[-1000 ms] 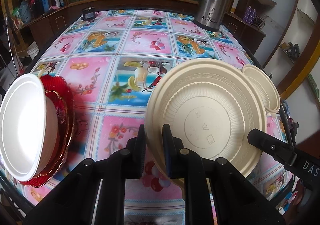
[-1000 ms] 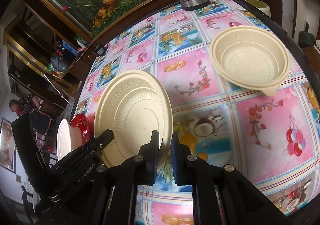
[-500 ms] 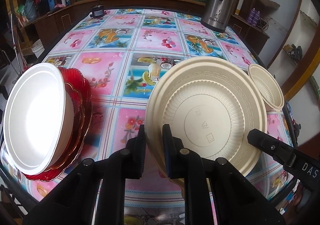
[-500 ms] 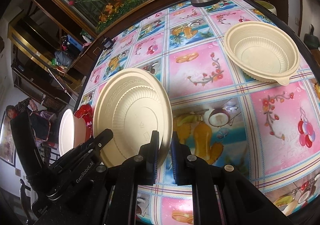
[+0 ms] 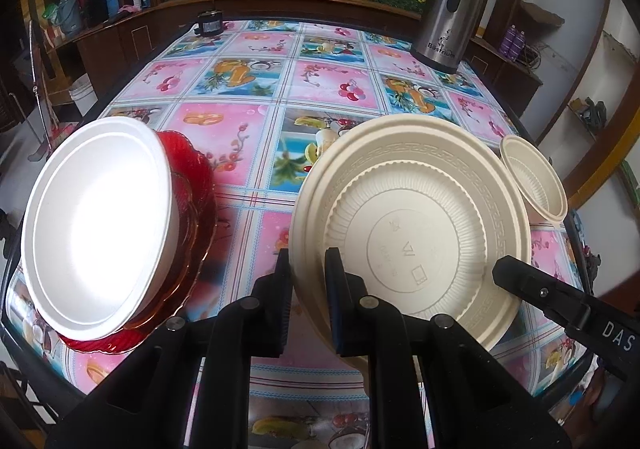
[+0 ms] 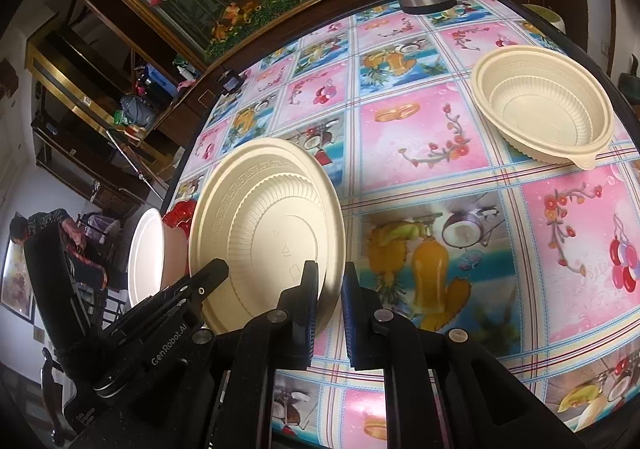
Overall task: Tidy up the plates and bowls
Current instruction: 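Lift the beige plates with both tools, holding them near each other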
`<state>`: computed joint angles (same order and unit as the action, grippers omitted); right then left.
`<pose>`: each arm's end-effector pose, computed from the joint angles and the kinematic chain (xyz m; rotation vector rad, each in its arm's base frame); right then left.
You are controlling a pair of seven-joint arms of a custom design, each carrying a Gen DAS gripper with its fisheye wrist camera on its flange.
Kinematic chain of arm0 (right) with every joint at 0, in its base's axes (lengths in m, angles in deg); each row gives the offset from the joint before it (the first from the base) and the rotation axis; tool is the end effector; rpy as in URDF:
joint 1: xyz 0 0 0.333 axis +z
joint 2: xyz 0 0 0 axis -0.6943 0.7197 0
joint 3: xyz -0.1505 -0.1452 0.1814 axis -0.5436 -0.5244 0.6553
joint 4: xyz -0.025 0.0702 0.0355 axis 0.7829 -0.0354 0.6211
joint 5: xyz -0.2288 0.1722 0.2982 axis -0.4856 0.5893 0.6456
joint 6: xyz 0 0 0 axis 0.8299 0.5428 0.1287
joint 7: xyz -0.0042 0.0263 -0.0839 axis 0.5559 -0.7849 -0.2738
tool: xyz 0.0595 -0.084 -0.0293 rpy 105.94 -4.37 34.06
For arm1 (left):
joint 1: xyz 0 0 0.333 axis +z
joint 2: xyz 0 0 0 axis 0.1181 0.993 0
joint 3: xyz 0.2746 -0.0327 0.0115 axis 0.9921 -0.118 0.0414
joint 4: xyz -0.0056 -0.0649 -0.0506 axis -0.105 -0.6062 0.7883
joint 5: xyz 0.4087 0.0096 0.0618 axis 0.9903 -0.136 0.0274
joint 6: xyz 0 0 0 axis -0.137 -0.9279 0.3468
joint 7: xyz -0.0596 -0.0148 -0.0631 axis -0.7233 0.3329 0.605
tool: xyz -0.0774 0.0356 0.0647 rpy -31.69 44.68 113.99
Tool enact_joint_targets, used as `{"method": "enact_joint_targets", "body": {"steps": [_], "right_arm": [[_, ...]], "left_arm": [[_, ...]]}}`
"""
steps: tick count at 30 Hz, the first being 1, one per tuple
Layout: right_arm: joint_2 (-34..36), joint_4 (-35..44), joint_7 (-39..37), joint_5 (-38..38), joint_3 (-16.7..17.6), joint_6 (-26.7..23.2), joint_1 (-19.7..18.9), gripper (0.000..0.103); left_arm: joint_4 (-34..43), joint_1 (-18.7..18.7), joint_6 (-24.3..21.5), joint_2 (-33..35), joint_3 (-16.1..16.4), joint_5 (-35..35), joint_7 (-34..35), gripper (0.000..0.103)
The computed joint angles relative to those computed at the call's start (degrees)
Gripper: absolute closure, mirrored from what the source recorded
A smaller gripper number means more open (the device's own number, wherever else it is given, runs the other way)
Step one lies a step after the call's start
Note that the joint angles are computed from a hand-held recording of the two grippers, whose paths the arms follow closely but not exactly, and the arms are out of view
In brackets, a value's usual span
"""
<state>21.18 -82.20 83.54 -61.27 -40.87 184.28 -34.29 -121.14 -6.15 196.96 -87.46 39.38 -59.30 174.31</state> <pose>0.4210 0.2009 0.4298 -1.0069 2.2597 -0.2878 0.5466 -0.2446 0.4145 -1.3142 2.4911 -0.8884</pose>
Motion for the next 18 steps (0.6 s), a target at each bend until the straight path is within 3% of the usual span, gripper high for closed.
{"method": "enact_joint_targets", "body": {"steps": [18], "right_arm": [[4.2, 4.1, -1.6, -1.8, 0.0, 1.6, 0.5, 0.092]], "left_arm": [[-0.6, 1.2, 0.0, -1.7, 1.6, -3.5, 2.3, 0.090]]}}
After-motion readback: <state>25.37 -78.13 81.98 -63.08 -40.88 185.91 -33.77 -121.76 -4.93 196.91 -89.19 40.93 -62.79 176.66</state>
